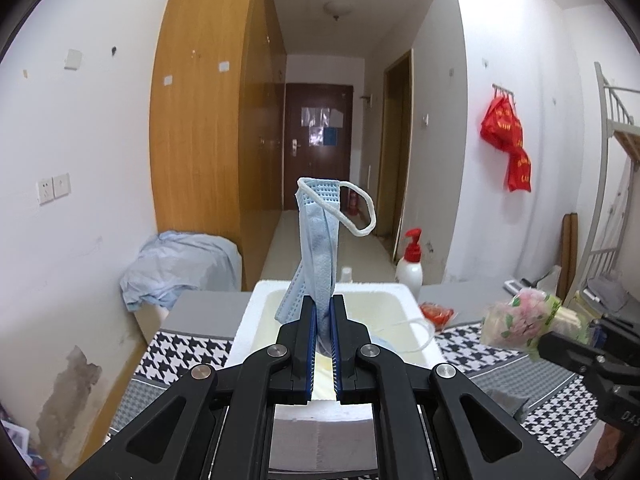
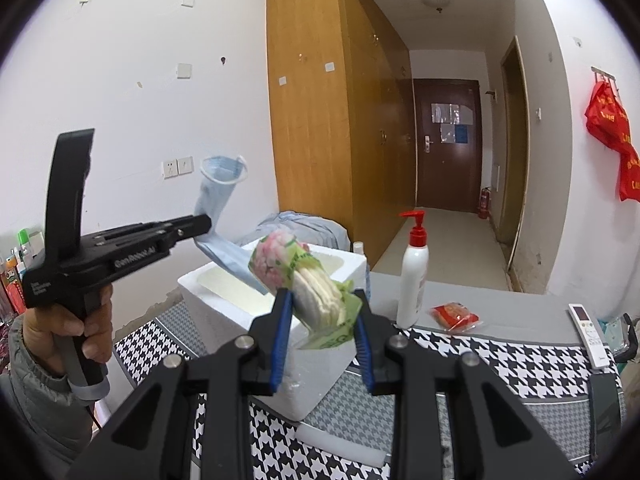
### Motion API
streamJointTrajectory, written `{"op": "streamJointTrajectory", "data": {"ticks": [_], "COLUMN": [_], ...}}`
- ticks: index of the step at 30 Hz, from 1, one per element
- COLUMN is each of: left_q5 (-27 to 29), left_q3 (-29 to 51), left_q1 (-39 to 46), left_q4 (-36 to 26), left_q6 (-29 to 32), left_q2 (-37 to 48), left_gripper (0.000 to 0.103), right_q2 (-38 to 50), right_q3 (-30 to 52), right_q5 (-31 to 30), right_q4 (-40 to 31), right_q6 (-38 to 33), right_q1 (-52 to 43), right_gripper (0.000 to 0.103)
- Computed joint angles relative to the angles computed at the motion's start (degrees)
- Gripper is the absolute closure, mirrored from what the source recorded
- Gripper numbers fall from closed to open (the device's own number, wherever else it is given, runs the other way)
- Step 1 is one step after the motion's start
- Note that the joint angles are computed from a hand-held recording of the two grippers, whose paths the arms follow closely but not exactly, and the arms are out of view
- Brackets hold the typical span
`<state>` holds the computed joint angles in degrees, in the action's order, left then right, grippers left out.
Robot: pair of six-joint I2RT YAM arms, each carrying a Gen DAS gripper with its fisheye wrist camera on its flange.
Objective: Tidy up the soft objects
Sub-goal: 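Carry the mask into the foam box and open the left tool while the right tool carries the packet, then lower the wrapped packet into the foam box and open the right tool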
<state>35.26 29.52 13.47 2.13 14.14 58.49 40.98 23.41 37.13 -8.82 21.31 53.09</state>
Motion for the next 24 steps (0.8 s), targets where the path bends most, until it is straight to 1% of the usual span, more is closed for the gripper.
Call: {"op": "streamJointTrajectory", "data": {"ticks": [9, 14, 17, 18, 19, 20, 21, 22, 24], "left_q5": [-3.04, -2.69, -2.29, -2.24, -2.36, -2.73, -2.97, -2.82, -1.61], "left_q3": [2.56, 3.39, 4.3, 4.14, 3.98, 3.75, 3.64, 3.46, 3.24], "left_q1": [-2.08, -2.76, -3.03, -2.95, -2.8, -2.77, -2.72, -2.53, -1.57], "left_q4": [0.77, 0.65, -0.39, -0.33, -0.02, 0.35, 0.7, 1.06, 1.51], "left_q6": [1.36, 2.38, 3.3, 3.47, 3.38, 3.26, 3.01, 2.74, 2.74], "left_q2": [7.63, 9.46, 10.35, 10.33, 10.33, 10.29, 10.29, 10.15, 10.08], "left_gripper": [0.096, 0.096, 0.09, 0.083, 0.067, 0.056, 0.037, 0.026, 0.021], "right_q2": [3.71, 5.51, 6.61, 7.11, 7.51, 7.97, 8.28, 8.47, 8.91], "right_q3": [0.25, 0.72, 1.1, 1.2, 1.31, 1.48, 1.58, 1.64, 1.83], "right_q5": [-2.75, -3.59, -3.53, -3.62, -3.59, -3.33, -3.32, -3.21, -2.94], "right_q4": [3.02, 3.83, 4.0, 4.25, 4.47, 4.62, 4.8, 4.89, 5.08], "right_q6": [-1.16, -1.23, -0.93, -0.86, -0.82, -0.67, -0.62, -0.54, -0.36], "right_q1": [-2.83, -4.08, -4.39, -4.54, -4.59, -4.37, -4.41, -4.37, -4.15], "right_gripper": [0.069, 0.069, 0.069, 0.069, 0.069, 0.069, 0.069, 0.069, 0.069]}}
